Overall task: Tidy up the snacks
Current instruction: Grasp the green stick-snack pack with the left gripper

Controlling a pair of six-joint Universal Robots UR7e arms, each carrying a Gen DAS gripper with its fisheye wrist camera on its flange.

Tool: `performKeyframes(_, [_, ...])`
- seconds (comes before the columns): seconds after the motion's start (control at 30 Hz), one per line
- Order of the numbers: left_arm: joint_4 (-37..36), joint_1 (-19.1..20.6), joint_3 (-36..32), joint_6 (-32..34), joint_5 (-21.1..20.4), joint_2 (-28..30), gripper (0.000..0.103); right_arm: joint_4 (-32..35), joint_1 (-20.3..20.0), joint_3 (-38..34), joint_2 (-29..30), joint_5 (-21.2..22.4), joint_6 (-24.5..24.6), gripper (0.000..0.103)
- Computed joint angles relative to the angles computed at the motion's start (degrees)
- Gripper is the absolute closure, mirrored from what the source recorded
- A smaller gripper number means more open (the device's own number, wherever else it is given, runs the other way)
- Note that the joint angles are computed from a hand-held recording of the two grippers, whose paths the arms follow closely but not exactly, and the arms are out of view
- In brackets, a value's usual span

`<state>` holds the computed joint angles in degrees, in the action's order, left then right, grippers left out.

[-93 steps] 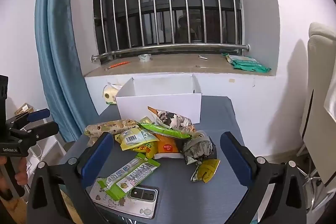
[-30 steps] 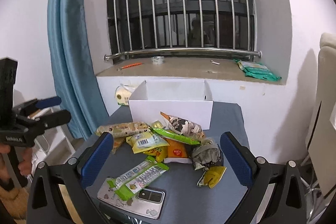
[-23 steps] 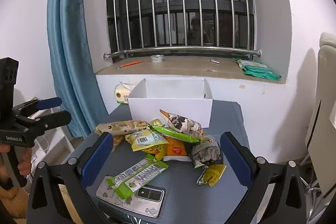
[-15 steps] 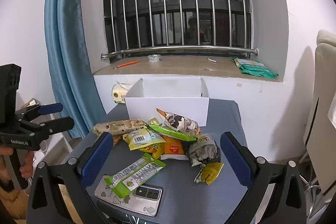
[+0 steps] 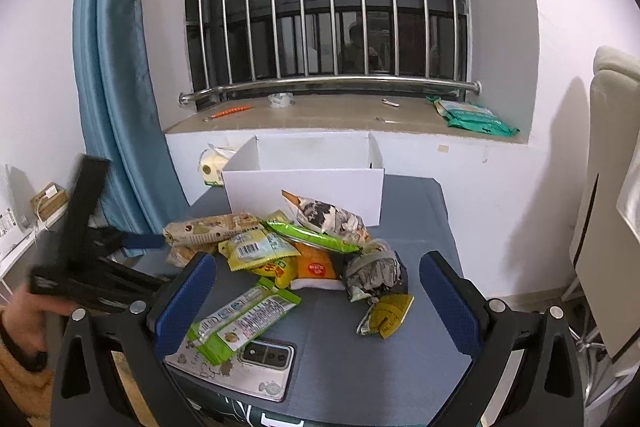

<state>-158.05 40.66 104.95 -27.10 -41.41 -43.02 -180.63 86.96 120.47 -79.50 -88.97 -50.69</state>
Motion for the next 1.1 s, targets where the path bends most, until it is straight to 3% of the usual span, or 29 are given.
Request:
performKeyframes(0.3, [9.54,5.02,-9.83,-1.65,-1.59,9.44,0.003,-0.17,-1.31,0.28,-0.40,-1.09,0.31,0.000])
performKeyframes(0.4, [12.24,5.53,-10.65,-1.50,-2.50,10.17,0.030,0.24,-1.90,0.04,-0.48,-1.19,0.72,0.000])
performKeyframes(0.47, [11.10,5.15,-9.94,0.57,-1.34,10.48,0.035,0.42,-2.26,-0.19,-0.37,-1.60,1.15,0.000])
performKeyframes(0.8, [-3.69,3.18,-0.92,3.16,-4.29,5.96,0.041,0.33,-2.81,-1.11,1.07,-4.09,2.17,0.000])
performKeyframes(1.1, [-15.92,-1.87,10.08,6.60,-0.87,-3.42,0.041,1.74,-3.85,-5.10,6.93,-9.44,2.34,0.000])
